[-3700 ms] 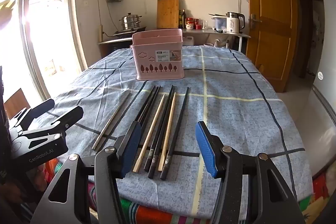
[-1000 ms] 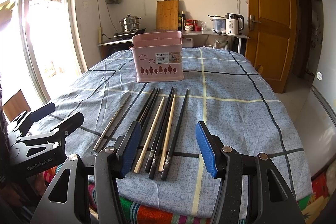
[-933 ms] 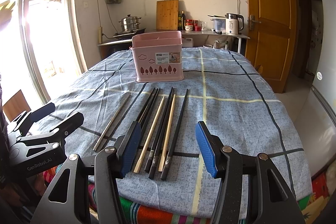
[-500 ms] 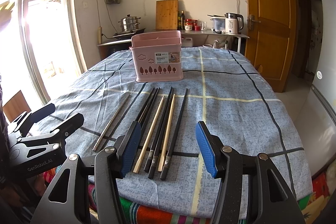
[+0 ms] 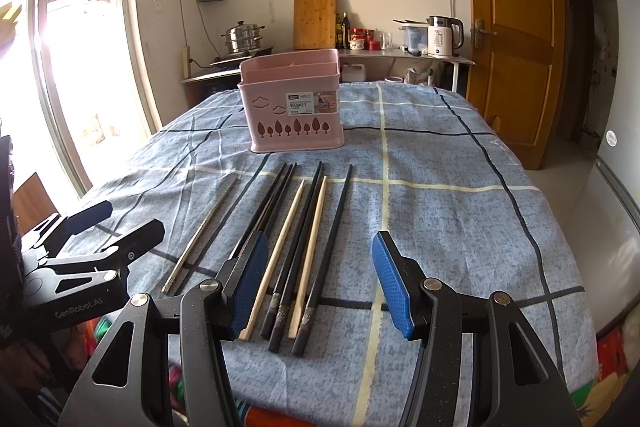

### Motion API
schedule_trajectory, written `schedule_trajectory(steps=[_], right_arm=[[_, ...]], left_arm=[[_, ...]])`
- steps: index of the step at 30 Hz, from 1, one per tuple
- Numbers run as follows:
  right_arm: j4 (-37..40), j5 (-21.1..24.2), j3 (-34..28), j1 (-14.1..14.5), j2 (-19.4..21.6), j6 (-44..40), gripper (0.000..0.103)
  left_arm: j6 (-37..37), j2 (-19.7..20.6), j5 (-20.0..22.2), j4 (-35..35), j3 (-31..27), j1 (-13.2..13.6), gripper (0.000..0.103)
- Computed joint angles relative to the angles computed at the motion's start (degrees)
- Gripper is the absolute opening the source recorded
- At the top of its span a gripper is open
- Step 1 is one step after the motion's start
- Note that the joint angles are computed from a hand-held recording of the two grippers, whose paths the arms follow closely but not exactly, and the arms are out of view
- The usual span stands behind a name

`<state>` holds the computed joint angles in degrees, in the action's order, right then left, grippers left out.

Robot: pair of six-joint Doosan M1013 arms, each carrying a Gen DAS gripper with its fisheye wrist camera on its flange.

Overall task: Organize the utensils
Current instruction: 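Close the right tool on black chopsticks while the left tool grasps a metal chopstick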

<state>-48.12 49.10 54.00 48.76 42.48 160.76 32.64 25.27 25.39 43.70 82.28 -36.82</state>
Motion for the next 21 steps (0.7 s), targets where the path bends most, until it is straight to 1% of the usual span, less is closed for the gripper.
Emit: schedule_trajectory(steps=[4,6,7,9,10,11,12,14,15,17,18,20,21], right_arm=[[2.2,0.6,-1.2,-0.9,0.7,-1.4,0.055],[4.4,1.0,-2.7,-1.6,1.5,-3.5,0.055],[5.4,1.2,-3.3,-1.8,1.9,-4.4,0.055],[8.4,2.3,-5.2,-2.6,3.0,-7.2,0.055],[9.4,2.6,-6.0,-2.9,3.4,-8.1,0.055],[10.7,2.9,-7.0,-3.2,4.0,-9.3,0.055],[12.0,3.7,-8.3,-3.6,4.8,-10.7,0.055],[14.1,5.4,-10.7,-4.3,6.1,-13.0,0.055],[15.3,6.0,-11.9,-4.7,6.9,-14.1,0.055],[17.5,6.9,-14.1,-5.3,8.1,-16.1,0.053],[18.5,7.2,-15.0,-5.6,8.6,-16.8,0.051],[20.6,8.9,-18.0,-6.2,10.2,-19.0,0.045],[21.3,9.8,-19.4,-6.5,11.1,-19.9,0.041]], left_arm=[[7.7,2.3,0.8,-7.5,-3.4,1.3,0.094],[10.0,3.5,2.7,-10.1,-5.3,1.7,0.089],[12.5,4.3,4.2,-12.6,-6.7,2.0,0.087],[18.0,5.7,6.3,-18.8,-9.1,2.8,0.087],[20.0,6.6,8.0,-20.9,-10.5,3.2,0.087],[21.7,7.3,8.7,-22.9,-11.4,3.5,0.085],[23.3,7.7,9.0,-24.6,-12.0,3.8,0.084],[25.9,9.0,11.6,-27.0,-14.1,4.2,0.079],[26.7,9.5,12.2,-28.1,-14.8,4.3,0.077],[28.8,10.3,13.4,-30.9,-16.1,4.7,0.072],[29.2,10.8,14.1,-31.4,-16.9,4.7,0.072],[30.4,11.6,15.1,-32.8,-18.2,4.9,0.066],[30.8,12.0,15.9,-33.4,-19.0,5.0,0.065]])
